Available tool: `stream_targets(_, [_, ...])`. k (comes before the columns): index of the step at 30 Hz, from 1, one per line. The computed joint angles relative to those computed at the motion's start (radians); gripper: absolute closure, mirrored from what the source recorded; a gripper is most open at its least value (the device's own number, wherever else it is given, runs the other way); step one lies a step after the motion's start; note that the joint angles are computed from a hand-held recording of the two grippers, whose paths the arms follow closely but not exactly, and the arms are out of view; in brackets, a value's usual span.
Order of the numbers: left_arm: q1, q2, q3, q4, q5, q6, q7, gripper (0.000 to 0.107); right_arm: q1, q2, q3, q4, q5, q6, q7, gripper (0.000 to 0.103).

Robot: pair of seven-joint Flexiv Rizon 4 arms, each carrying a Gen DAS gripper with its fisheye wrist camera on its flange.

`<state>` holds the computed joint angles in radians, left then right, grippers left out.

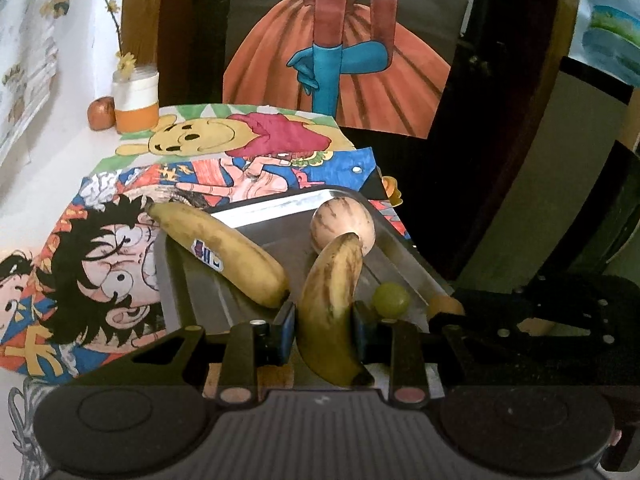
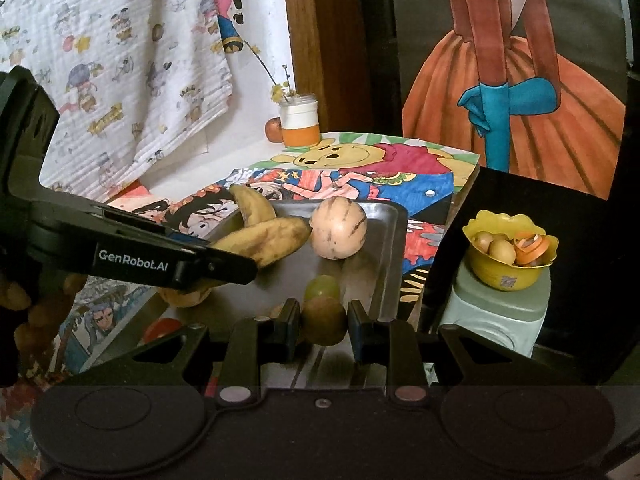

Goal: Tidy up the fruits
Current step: 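Lower the banana onto the tray with left tool while right tool lowers the brown fruit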

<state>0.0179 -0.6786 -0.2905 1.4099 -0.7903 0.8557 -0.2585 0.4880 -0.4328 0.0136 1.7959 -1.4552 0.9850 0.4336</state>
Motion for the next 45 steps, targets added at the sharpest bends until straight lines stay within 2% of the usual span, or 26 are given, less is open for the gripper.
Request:
stream_targets(6, [0.009, 0.016, -0.016, 0.037, -0.018, 0.024, 0.107, 0.074, 0.014, 0.000, 0.004, 0.008, -0.002, -0.037, 0.004, 0.075])
stream_targets(12, [-0.006, 0.009, 0.006, 0.014, 0.015, -0.001, 0.095, 0.074, 0.018, -0.002, 0.006, 0.011, -0.008, -0.054, 0.011, 0.075])
stream_targets(21, [-0.027, 0.011, 0.006, 0.026, 0.044, 0.054, 0.099, 0.074, 0.034, -0.017, 0.005, 0.001, 0.002, -0.092, -0.025, 0.075])
stream_targets(37, [-0.036, 0.005, 0.005, 0.024, 0.094, 0.089, 0.115, 0.073, 0.058, -0.026, 0.007, -0.004, -0.016, -0.150, -0.084, 0.075])
stream_targets(45, [-0.044, 0.002, 0.019, 0.012, 0.143, 0.109, 0.087, 0.068, 0.066, -0.033, 0.006, -0.012, -0.010, -0.171, -0.115, 0.075])
